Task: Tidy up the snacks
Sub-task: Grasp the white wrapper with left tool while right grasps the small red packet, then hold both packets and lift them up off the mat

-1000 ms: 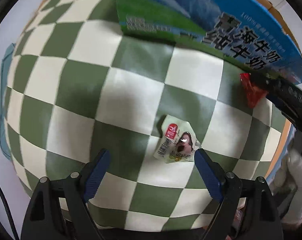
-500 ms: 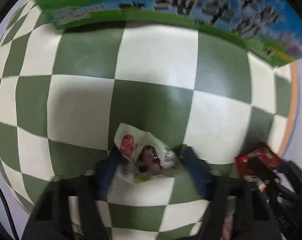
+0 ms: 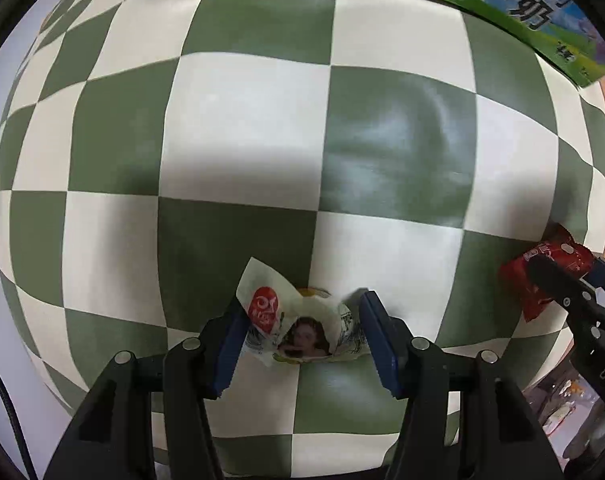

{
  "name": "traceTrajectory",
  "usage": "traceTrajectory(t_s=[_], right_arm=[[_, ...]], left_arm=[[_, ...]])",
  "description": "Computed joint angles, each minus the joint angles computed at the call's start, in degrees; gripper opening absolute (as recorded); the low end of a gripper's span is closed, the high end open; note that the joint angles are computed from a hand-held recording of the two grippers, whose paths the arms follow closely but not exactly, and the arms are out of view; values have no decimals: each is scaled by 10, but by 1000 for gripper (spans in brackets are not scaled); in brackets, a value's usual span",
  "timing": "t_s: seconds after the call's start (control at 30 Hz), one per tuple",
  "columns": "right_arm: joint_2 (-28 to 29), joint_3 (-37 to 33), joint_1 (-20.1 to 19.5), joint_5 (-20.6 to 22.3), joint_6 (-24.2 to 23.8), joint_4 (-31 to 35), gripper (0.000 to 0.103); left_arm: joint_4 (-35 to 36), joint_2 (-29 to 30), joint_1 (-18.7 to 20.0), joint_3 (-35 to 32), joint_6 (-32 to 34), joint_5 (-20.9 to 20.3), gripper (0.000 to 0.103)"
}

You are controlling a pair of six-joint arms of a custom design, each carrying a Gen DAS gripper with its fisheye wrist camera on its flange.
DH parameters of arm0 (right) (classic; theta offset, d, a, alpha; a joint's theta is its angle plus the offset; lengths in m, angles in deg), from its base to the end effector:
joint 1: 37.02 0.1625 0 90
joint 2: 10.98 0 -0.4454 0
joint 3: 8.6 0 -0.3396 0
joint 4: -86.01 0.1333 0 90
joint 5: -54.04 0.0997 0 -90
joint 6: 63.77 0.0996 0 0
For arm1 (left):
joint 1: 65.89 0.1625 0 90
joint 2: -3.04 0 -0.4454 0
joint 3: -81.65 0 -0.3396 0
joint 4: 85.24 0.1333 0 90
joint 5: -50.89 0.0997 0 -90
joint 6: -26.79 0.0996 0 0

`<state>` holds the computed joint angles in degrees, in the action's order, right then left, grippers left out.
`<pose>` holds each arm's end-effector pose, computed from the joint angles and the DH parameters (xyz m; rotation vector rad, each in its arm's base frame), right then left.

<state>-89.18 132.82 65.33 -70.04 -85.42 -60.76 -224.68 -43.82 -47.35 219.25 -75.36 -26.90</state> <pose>0.1471 -0.3096 0.2021 0.7877 -2.4258 -0.2066 -0.2456 -0.2452 0.0090 -0.5426 2.3435 -0.2062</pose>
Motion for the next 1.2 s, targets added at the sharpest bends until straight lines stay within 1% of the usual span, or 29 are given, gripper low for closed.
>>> traceTrajectory(t_s=[0.23, 0.3, 0.33, 0.37, 0.4, 0.53, 0.57, 0.83, 0.93, 1.03, 1.07, 1.17, 1.2], right_arm=[[14, 7, -1, -8, -4, -21, 49], [24, 13, 3, -12, 1, -38, 50], [25, 14, 3, -12, 1, -41, 50], [28, 16, 3, -13, 3, -48, 51], [27, 17, 2, -15, 3, -50, 51], [35, 27, 5, -18, 5, -71, 52], [35, 28, 4, -18, 4, -73, 53], [41, 44, 9, -28, -1, -98, 56], [32, 49, 12, -23, 0, -101, 54], [16, 51, 12, -14, 2, -98, 51], [9, 50, 12, -10, 5, -93, 51], [-7, 49, 14, -1, 12, -75, 50], [-9, 48, 15, 0, 13, -69, 50]], left_arm=[[-35, 28, -6, 9, -6, 0, 56], [-47, 27, -4, 21, -2, -1, 56], [-38, 5, 3, 33, 5, 3, 56], [-35, -3, 11, 37, 12, 7, 56], [-35, -7, 17, 40, 17, 11, 56], [-31, 1, 19, 29, 18, 12, 56], [-15, -8, 24, 21, 21, 15, 56], [8, -22, 13, 17, 3, 15, 54], [9, -33, 8, 18, -2, 13, 51], [-4, -49, 2, 23, -10, 10, 43], [-4, -53, 0, 22, -9, 10, 42], [25, -53, 1, 3, 13, 14, 42], [11, -52, 5, 7, 22, 9, 42]])
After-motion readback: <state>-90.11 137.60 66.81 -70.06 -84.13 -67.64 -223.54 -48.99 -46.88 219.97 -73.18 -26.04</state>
